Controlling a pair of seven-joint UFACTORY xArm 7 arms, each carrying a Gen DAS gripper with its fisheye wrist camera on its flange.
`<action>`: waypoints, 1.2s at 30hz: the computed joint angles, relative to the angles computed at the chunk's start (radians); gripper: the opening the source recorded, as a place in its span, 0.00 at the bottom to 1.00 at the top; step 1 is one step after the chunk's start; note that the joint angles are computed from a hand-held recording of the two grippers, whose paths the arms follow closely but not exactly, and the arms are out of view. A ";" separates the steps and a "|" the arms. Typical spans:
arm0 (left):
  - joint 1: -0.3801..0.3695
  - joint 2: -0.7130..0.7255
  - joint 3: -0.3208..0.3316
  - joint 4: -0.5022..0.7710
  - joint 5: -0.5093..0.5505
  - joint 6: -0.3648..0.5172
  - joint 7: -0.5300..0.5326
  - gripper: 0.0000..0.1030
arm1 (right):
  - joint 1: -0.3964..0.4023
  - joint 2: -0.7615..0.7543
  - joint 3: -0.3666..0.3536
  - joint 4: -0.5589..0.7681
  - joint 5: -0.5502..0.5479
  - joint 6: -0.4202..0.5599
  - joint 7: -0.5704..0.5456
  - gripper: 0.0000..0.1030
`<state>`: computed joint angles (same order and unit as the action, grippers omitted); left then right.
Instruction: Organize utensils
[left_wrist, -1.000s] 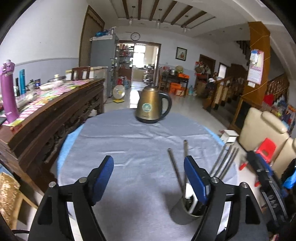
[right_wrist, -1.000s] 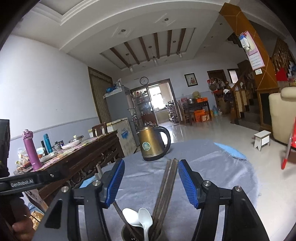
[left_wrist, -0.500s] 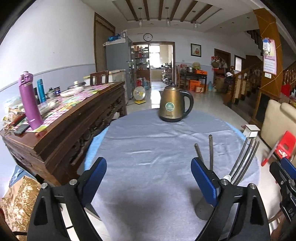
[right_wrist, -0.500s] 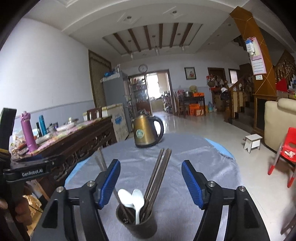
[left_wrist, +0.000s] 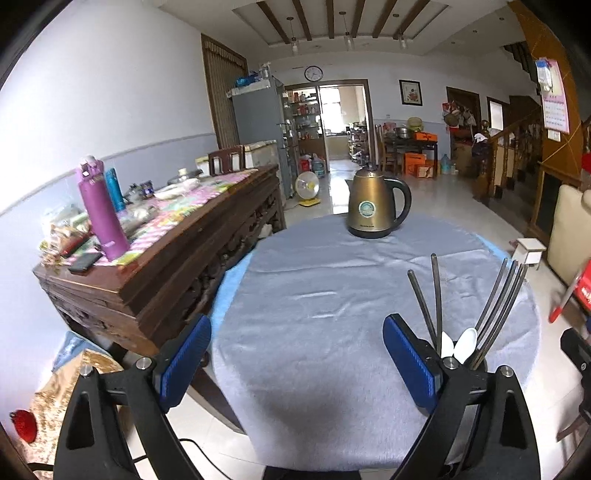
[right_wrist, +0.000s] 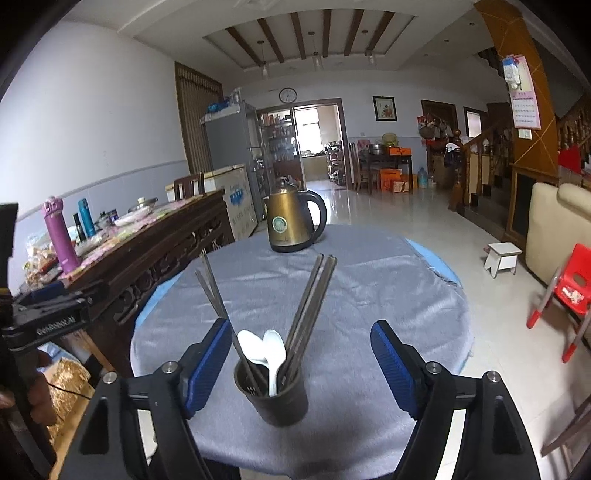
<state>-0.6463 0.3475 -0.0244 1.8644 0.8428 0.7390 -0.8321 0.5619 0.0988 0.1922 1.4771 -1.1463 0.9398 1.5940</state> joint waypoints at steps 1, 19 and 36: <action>-0.009 -0.003 0.004 -0.002 0.017 0.011 -0.005 0.91 | 0.002 -0.008 0.002 -0.010 0.000 0.005 0.001 0.79; -0.027 0.001 -0.016 0.020 -0.030 0.067 0.065 0.92 | -0.004 -0.005 0.019 -0.003 0.061 0.015 -0.015 0.81; 0.004 -0.044 -0.029 -0.050 -0.034 0.020 0.051 0.92 | 0.064 0.075 -0.015 0.113 0.094 0.097 -0.086 0.81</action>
<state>-0.6420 0.3036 -0.0530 1.8143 0.8092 0.7592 -0.7814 0.6258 0.1743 0.1769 1.5896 -1.0520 1.0364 1.5082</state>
